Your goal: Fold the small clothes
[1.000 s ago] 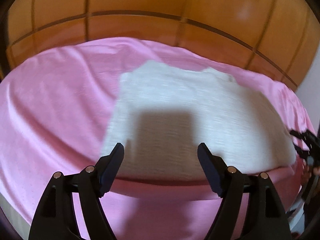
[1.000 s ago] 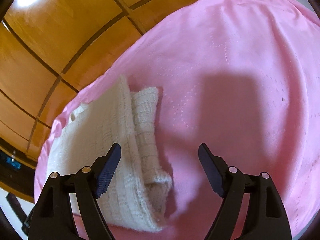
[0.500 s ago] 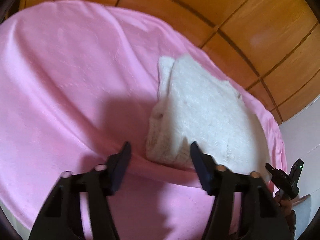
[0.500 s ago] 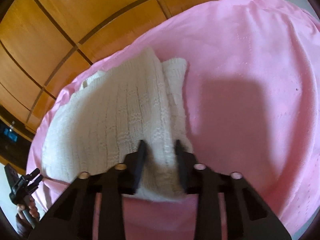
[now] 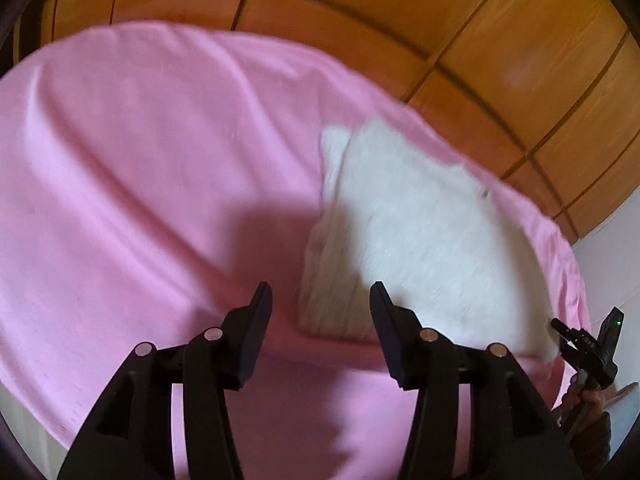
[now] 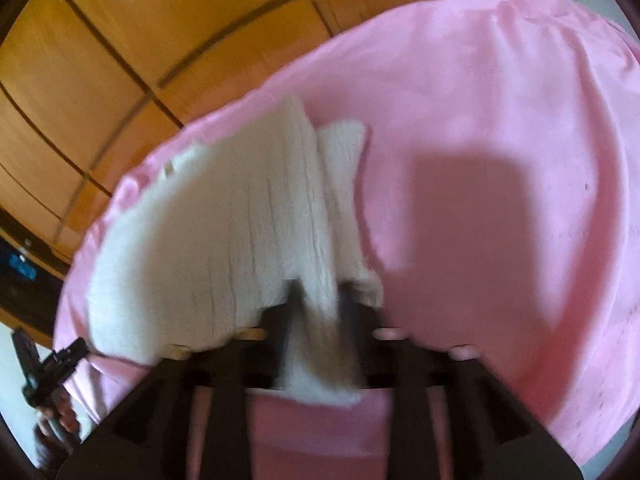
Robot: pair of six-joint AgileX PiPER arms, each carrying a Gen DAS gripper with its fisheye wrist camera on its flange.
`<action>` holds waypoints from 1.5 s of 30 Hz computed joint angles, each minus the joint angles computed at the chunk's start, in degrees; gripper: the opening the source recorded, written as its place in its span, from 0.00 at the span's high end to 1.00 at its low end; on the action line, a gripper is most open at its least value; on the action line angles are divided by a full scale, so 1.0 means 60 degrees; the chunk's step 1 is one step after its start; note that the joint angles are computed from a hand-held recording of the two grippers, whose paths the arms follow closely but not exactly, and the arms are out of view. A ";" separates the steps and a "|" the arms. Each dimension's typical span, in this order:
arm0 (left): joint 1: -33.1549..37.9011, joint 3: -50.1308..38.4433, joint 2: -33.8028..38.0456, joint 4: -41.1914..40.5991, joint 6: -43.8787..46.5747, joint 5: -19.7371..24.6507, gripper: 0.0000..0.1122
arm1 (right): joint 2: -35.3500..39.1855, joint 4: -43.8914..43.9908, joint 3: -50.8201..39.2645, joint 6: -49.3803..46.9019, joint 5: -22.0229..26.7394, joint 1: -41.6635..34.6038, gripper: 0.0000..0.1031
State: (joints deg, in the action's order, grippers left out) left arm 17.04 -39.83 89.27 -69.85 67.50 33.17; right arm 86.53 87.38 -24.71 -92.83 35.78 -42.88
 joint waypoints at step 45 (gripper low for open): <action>0.0189 -0.0434 0.1454 -0.0908 0.1881 0.2642 0.53 | 0.2566 -0.9656 -0.7900 1.3713 -0.1234 1.0987 0.83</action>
State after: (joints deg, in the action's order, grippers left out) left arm 18.17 -42.43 97.99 -75.30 78.79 49.02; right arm 101.93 29.45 -72.10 -10.55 28.38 23.04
